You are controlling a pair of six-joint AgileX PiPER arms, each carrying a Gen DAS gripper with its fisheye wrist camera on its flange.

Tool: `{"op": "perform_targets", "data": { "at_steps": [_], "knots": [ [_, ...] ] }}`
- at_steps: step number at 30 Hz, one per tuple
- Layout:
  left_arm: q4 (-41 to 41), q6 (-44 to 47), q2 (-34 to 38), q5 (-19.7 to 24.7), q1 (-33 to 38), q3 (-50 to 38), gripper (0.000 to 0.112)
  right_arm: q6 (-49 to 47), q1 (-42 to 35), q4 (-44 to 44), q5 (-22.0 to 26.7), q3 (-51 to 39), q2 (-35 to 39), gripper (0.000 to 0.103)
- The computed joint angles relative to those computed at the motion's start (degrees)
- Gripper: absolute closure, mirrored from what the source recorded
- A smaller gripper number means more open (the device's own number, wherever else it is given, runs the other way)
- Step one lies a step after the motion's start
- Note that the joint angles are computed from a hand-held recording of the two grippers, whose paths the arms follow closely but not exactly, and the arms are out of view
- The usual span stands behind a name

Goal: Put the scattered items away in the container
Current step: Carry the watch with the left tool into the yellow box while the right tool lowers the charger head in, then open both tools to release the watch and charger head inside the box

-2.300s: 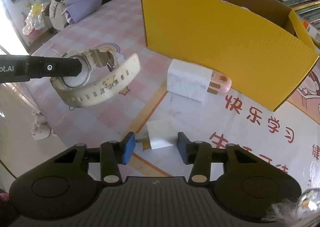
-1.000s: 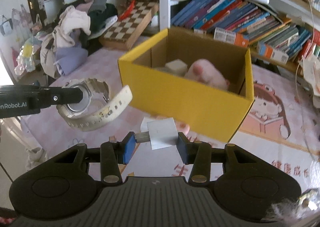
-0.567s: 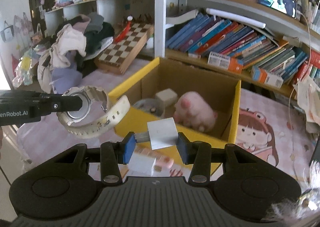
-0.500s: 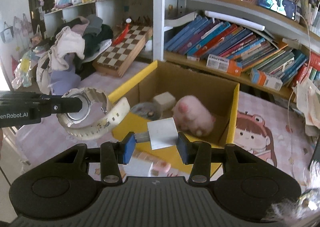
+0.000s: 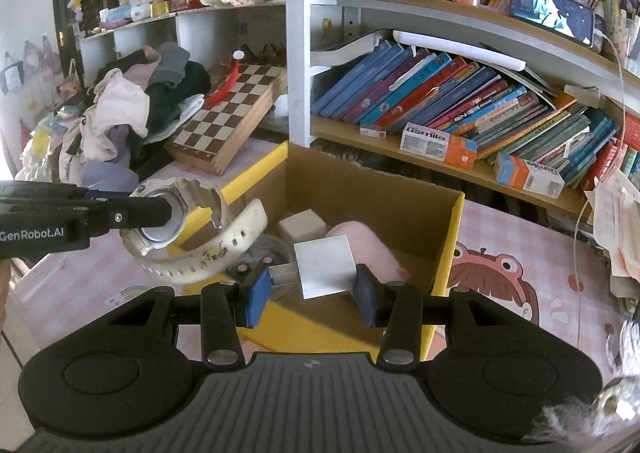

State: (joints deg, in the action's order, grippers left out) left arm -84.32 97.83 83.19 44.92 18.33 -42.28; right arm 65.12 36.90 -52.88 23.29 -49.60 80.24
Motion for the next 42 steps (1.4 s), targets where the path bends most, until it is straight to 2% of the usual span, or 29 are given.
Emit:
{"op": "perform_targets", "data": {
  "at_steps": [5, 10, 15, 17, 21, 25, 33, 35, 38, 42],
  "knots": [
    [-1.88, 0.19, 3.65, -6.11, -3.86, -4.43, 0.096, -9.71, -5.50, 5.26, -4.30, -2.12, 2.59, 0.061],
    [-0.15, -1.00, 7.51, -11.21, -8.70, -9.62, 0.096, -19.71, -10.32, 10.32, -7.04, -6.35, 6.89, 0.061],
    [8.48, -6.36, 11.69, -15.18, -14.17, -13.94, 0.096, -32.59, -14.68, 18.57, -7.08, -14.09, 14.45, 0.061],
    [13.05, -9.08, 13.23, -15.81, -16.16, -15.43, 0.096, -41.25, -16.46, 25.66, -6.15, -18.41, 18.22, 0.061],
    [22.50, -15.43, 16.42, -16.46, -19.85, -18.21, 0.096, -59.40, -19.56, 42.72, -1.24, -28.09, 25.93, 0.061],
    [29.75, -20.93, 19.08, -15.48, -22.13, -20.80, 0.096, -71.11, -21.44, 54.53, 6.53, -38.28, 33.81, 0.061],
    [40.95, -31.12, 24.16, -13.73, -25.06, -26.15, 0.096, -75.38, -20.12, 54.43, 16.23, -53.67, 44.39, 0.062],
    [41.61, -32.19, 25.07, -12.85, -25.09, -26.93, 0.096, -76.38, -20.28, 55.80, 19.18, -57.75, 47.05, 0.062],
    [42.72, -33.63, 26.38, -12.08, -25.13, -28.28, 0.096, -76.60, -20.32, 56.59, 22.59, -62.72, 50.78, 0.073],
    [43.80, -35.09, 27.62, -10.91, -25.07, -29.69, 0.096, -76.94, -20.80, 59.53, 25.15, -66.26, 53.91, 0.073]
  ]
}}
